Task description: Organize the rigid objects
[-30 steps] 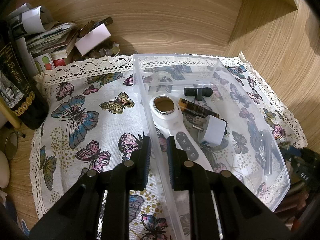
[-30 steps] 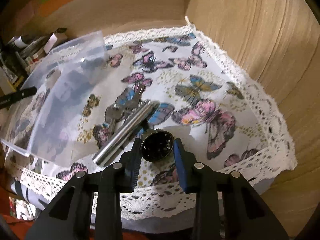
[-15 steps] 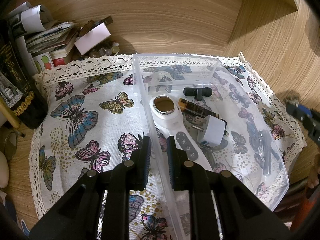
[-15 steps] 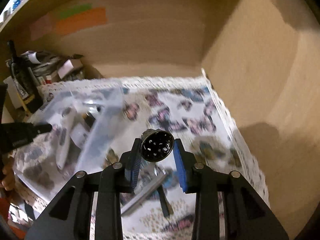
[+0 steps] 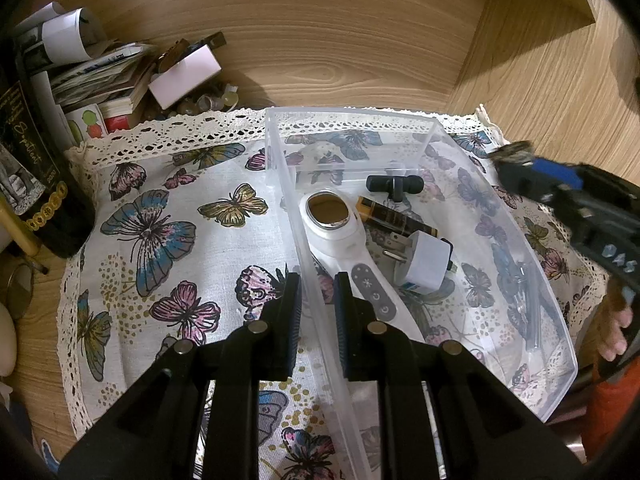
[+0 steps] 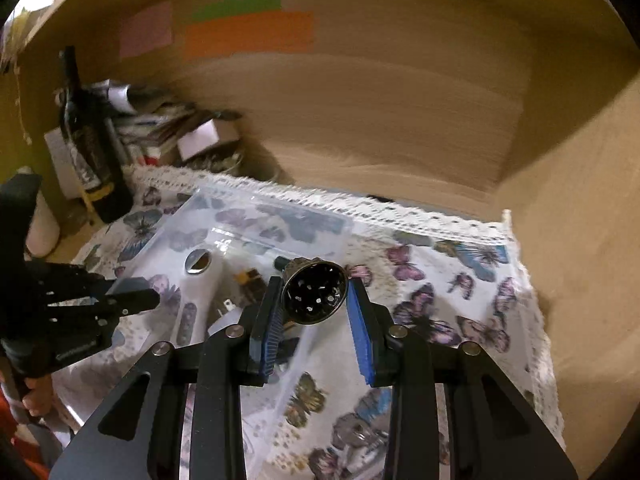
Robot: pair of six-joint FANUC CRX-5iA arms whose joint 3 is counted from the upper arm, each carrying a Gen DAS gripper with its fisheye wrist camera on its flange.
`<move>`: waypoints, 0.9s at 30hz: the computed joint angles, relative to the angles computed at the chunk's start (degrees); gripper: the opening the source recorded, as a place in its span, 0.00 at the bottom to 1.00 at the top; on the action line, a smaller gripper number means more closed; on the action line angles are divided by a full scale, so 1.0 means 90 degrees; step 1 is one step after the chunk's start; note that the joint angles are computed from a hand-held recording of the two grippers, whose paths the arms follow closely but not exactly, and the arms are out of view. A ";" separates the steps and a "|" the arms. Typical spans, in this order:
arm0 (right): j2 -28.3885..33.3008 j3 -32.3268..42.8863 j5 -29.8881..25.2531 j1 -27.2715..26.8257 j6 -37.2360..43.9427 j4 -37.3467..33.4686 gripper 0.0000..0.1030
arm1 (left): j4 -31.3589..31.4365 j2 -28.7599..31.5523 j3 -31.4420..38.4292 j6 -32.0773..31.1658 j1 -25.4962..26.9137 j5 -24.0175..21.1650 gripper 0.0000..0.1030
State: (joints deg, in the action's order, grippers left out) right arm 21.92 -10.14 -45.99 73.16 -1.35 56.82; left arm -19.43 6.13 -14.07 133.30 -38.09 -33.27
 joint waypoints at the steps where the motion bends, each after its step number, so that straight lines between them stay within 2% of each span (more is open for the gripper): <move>1: 0.0063 0.0090 0.0023 -0.0016 0.0166 -0.0137 0.28 | 0.0000 0.0000 0.0000 0.0000 0.0000 0.0000 0.14; 5: 0.0306 0.0449 0.0137 -0.0093 0.0795 -0.0692 0.28 | 0.0000 0.0003 0.0001 0.0002 0.0000 0.0005 0.14; 13: 0.0496 0.0742 0.0098 -0.0104 0.1236 -0.0938 0.29 | -0.0008 0.0008 0.0006 0.0007 -0.0008 0.0005 0.14; 15: 0.0485 0.0749 0.0067 -0.0080 0.1285 -0.0962 0.34 | -0.0013 0.0008 0.0007 0.0009 -0.0010 0.0002 0.14; 17: 0.0415 0.0644 0.0087 -0.0057 0.1113 -0.0806 0.41 | -0.0012 0.0006 0.0005 0.0013 -0.0009 0.0003 0.14; 27: -0.0190 -0.0147 -0.0450 0.0148 -0.0178 0.0090 0.41 | -0.0011 0.0002 0.0000 0.0009 -0.0008 0.0008 0.14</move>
State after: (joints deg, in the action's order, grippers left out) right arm 20.21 -11.47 -50.04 74.50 -2.95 57.63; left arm -19.53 6.15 -14.07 133.38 -38.16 -33.20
